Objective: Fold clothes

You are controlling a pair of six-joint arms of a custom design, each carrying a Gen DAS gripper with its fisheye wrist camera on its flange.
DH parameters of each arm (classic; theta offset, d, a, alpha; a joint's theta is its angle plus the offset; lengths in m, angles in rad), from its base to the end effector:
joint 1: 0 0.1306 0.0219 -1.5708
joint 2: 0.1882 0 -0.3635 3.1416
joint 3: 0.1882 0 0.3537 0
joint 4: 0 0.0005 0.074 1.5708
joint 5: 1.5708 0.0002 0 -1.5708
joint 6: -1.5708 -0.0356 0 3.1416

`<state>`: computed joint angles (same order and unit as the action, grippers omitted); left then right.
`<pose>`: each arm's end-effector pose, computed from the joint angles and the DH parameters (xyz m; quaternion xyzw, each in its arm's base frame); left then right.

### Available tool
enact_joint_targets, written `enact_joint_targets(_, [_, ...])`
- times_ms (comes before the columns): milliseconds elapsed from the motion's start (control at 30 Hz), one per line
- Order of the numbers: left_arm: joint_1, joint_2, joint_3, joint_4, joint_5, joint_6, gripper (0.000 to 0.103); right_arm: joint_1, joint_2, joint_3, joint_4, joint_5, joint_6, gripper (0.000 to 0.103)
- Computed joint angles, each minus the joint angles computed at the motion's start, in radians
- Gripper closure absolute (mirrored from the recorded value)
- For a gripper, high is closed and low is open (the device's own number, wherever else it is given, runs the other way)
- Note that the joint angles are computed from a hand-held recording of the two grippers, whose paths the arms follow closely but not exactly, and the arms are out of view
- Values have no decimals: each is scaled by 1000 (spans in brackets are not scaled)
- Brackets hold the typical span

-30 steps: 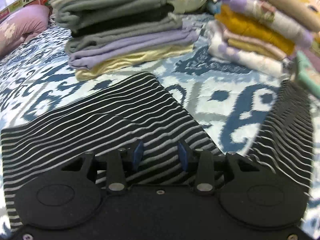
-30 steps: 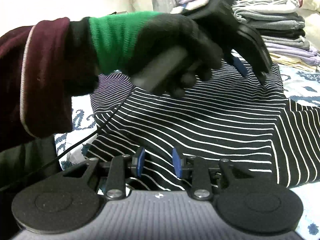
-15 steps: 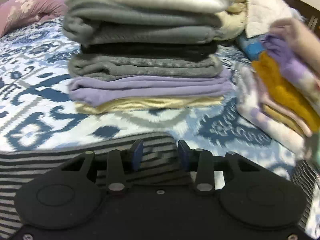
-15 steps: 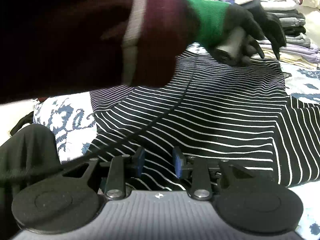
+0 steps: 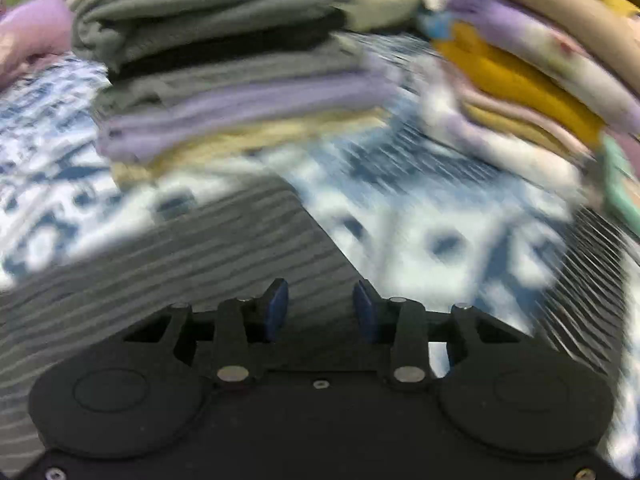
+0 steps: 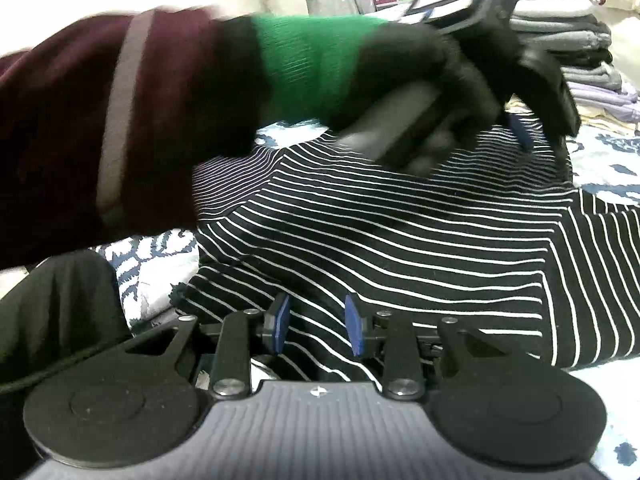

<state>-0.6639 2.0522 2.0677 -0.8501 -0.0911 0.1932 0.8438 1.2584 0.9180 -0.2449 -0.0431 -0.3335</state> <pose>0.5329 -0.4135 0.3398 0.2014 0.9102 -0.1107 0.3446 0.2661 0.3007 0.3125 -0.2322 0.8497 0.2784 0.3828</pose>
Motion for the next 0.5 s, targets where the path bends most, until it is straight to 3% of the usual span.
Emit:
enact_joint_targets(167, [56, 226, 377, -142, 21, 141, 67, -3, 10, -6, 26, -24, -30, 71])
enact_joint_targets(233, [60, 254, 428, -157, 22, 179, 68, -4, 13, -10, 35, -31, -35, 71])
enact_joint_targets(267, [62, 255, 427, -142, 22, 195, 68, -4, 14, -10, 35, -32, -35, 71])
enact_joint_targets(400, [79, 110, 184, 38, 65, 267, 68, -8, 7, -16, 37, -38, -34, 72])
enact_joint_targets(500, [85, -26, -4, 100, 63, 277, 68, -27, -10, -30, 41, -54, -37, 72])
